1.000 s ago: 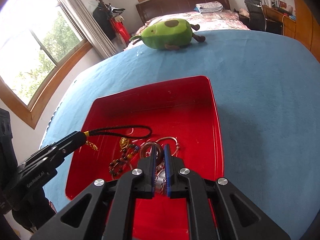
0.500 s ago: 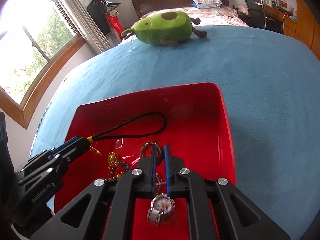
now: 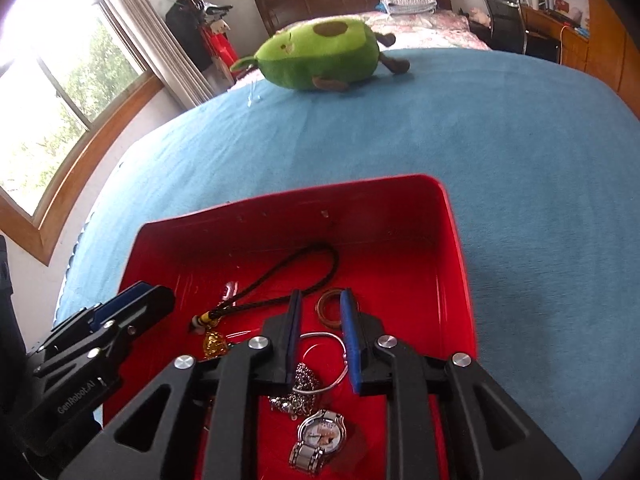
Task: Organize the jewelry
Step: 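Carry the black cord into the red tin and open both tools, then withdraw both tools from the tin toward the two bead bracelets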
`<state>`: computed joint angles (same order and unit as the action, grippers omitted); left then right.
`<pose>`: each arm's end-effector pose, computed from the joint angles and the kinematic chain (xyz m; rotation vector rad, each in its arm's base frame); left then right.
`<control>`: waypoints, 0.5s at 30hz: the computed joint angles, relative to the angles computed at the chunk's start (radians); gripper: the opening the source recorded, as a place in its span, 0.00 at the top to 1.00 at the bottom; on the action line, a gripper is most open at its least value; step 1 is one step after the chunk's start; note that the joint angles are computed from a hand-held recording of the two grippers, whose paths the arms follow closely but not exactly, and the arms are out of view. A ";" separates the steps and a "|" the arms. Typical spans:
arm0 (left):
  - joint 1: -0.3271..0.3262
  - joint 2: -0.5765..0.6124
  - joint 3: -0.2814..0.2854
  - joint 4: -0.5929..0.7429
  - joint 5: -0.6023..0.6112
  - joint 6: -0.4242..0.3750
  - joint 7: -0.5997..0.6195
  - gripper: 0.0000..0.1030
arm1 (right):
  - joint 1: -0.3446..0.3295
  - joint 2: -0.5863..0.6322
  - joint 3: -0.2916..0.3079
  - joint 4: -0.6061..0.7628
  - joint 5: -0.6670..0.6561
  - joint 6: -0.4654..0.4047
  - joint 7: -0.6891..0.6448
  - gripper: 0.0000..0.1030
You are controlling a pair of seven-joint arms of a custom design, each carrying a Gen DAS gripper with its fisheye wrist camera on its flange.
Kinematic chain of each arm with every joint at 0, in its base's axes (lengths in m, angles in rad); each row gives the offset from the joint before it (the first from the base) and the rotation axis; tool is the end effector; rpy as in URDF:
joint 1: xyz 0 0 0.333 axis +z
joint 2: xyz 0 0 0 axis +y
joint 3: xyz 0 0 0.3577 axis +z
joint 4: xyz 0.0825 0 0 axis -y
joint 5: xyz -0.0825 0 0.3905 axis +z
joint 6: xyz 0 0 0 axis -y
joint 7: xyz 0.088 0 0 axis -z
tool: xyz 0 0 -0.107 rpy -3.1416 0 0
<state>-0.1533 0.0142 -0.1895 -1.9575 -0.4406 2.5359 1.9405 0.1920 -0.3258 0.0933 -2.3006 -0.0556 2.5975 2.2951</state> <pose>0.5767 -0.2000 0.5688 -1.5463 2.3827 -0.9351 0.4679 0.1437 0.5842 -1.4117 2.1203 -0.3186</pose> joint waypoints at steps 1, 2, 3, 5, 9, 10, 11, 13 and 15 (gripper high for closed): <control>0.000 -0.007 0.000 -0.005 -0.006 0.003 0.004 0.62 | -0.004 -0.008 0.005 -0.004 -0.008 0.001 0.009 0.76; 0.000 -0.019 0.001 -0.015 -0.016 0.011 0.012 0.58 | -0.009 -0.017 0.012 -0.008 -0.019 -0.002 0.020 0.73; -0.001 -0.029 0.002 -0.025 -0.019 0.021 0.015 0.53 | -0.019 -0.027 0.024 -0.010 -0.042 -0.011 0.040 0.68; -0.005 -0.055 0.004 -0.054 -0.015 0.049 0.022 0.46 | -0.037 -0.045 0.049 -0.013 -0.093 -0.032 0.079 0.64; -0.018 -0.096 0.014 -0.089 -0.022 0.075 0.032 0.31 | -0.046 -0.090 0.068 -0.027 -0.146 -0.049 0.131 0.52; -0.022 -0.112 0.018 -0.102 -0.032 0.084 0.039 0.29 | -0.050 -0.100 0.073 -0.030 -0.161 -0.054 0.141 0.46; -0.024 -0.119 0.023 -0.106 -0.034 0.091 0.041 0.26 | -0.057 -0.114 0.084 -0.033 -0.181 -0.064 0.158 0.43; -0.031 -0.150 0.031 -0.133 -0.047 0.119 0.048 0.21 | -0.077 -0.145 0.110 -0.036 -0.233 -0.093 0.197 0.31; -0.038 -0.173 0.044 -0.152 -0.063 0.141 0.059 0.14 | -0.088 -0.175 0.129 -0.039 -0.275 -0.123 0.229 0.21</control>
